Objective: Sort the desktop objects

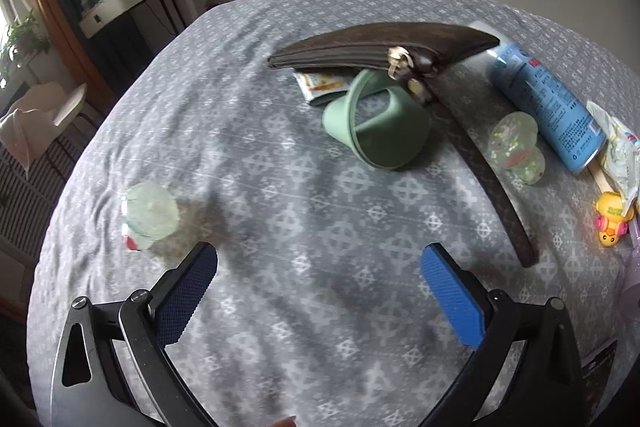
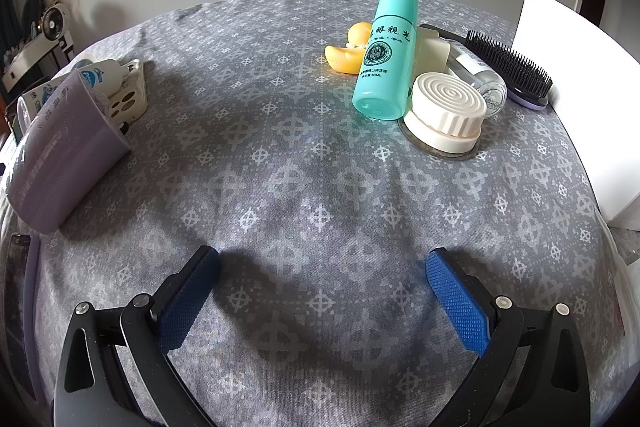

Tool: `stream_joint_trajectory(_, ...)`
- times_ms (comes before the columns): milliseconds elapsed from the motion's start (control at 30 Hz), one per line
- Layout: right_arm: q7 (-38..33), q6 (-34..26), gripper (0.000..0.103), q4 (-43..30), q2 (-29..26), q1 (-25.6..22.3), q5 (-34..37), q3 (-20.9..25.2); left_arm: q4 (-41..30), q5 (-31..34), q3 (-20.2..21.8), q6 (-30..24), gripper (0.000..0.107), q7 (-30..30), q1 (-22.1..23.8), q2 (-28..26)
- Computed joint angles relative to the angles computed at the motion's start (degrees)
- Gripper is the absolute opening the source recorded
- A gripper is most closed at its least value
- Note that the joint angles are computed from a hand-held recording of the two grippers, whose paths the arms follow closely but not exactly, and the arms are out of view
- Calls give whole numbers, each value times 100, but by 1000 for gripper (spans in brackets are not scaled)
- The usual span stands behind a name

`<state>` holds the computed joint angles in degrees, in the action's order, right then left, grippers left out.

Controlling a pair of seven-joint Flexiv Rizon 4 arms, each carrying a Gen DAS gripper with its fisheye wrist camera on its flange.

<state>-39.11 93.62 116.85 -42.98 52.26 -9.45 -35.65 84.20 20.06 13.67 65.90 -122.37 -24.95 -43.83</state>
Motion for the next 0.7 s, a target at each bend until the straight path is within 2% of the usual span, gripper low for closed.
stream_joint_trajectory(67, -4, -3, 103, 1, 5, -2, -1, 0, -127, 247, 176, 110, 103, -90, -208, -223)
stream_joint_trajectory(133, -8, -11, 103, 0, 10, -5, -4, 0, -141, 734, 762, 562, 103, -746, -660, -362)
stream_joint_trajectory(167, -8, -6, 103, 6, 9, -3, -4, -2, -184, 782, 831, 510, 103, -799, -731, -389)
stream_joint_trajectory(467, 7, -14, 103, 22, 18, 33, -1, -24, -326, 1129, 878, 330, 103, -1132, -829, -411)
stream_joint_trajectory(700, 28, -20, 103, 24, 13, 61, -2, -38, -226, 1040, 616, 511, 103, -1059, -555, -376)
